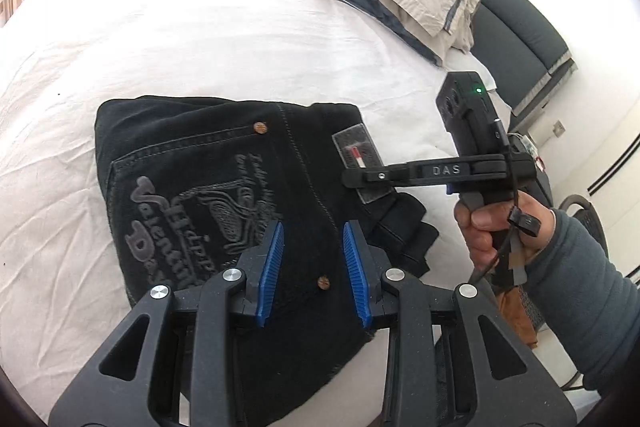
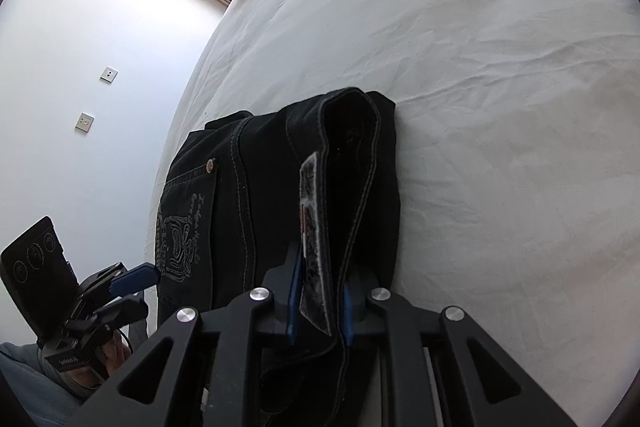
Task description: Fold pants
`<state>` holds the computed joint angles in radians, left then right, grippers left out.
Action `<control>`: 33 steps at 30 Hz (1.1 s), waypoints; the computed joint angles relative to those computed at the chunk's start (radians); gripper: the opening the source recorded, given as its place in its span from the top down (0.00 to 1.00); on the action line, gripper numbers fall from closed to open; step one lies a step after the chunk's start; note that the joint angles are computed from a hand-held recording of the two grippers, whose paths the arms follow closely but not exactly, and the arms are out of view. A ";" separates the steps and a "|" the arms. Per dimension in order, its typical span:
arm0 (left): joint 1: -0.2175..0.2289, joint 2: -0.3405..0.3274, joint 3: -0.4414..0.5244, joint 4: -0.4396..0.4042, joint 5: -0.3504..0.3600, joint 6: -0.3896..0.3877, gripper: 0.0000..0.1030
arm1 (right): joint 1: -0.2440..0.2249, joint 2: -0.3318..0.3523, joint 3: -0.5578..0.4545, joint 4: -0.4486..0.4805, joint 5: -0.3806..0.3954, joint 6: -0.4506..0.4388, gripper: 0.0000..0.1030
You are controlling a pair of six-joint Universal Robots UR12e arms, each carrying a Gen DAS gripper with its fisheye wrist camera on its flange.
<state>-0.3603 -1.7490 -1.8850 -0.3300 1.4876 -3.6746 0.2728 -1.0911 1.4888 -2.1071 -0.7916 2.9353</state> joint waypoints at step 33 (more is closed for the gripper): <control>0.210 0.008 -0.149 0.305 -0.277 -0.095 0.71 | -0.055 -0.073 0.140 -0.150 0.283 0.063 0.58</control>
